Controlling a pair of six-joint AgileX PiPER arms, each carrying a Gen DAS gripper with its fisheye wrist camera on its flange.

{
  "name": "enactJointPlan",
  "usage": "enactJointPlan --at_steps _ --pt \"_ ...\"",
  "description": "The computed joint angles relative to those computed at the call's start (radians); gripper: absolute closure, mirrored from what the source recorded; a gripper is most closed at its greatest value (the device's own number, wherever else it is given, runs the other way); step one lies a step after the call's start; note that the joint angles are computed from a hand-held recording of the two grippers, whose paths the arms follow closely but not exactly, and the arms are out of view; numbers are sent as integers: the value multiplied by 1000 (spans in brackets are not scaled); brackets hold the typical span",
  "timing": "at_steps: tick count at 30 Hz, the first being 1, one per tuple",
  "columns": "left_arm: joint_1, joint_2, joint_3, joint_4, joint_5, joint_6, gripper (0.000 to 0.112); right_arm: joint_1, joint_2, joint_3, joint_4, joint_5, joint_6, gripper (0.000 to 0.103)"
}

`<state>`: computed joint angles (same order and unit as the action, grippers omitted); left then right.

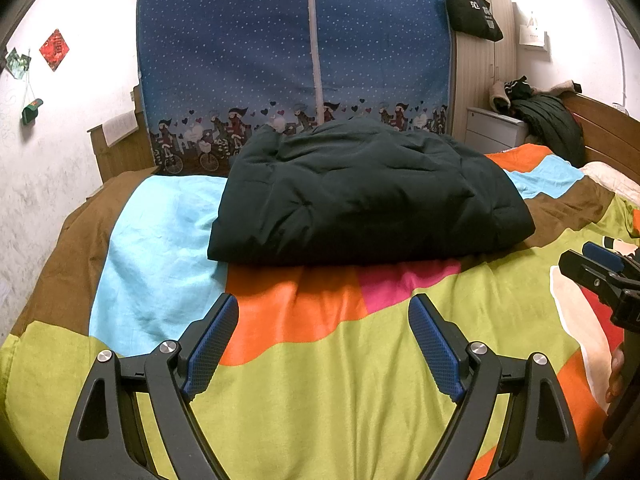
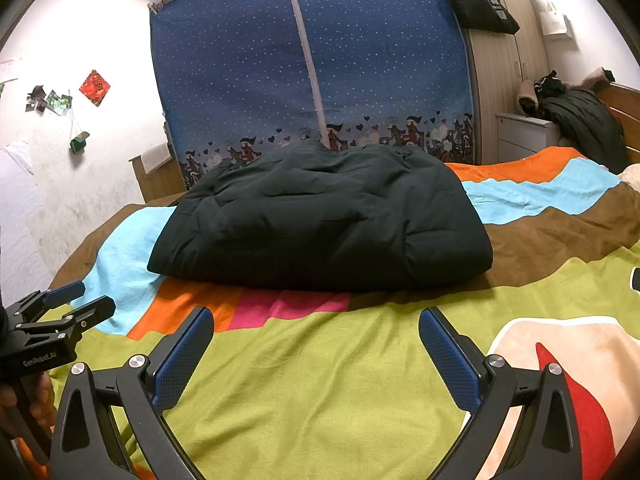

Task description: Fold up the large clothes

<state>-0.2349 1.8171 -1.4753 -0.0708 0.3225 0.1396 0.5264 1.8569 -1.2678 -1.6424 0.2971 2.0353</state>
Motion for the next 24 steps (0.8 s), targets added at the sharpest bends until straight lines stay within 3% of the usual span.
enactJointPlan --at_steps 24 --pt "-1 -1 2 5 0 -5 29 0 -2 2 0 -1 1 0"
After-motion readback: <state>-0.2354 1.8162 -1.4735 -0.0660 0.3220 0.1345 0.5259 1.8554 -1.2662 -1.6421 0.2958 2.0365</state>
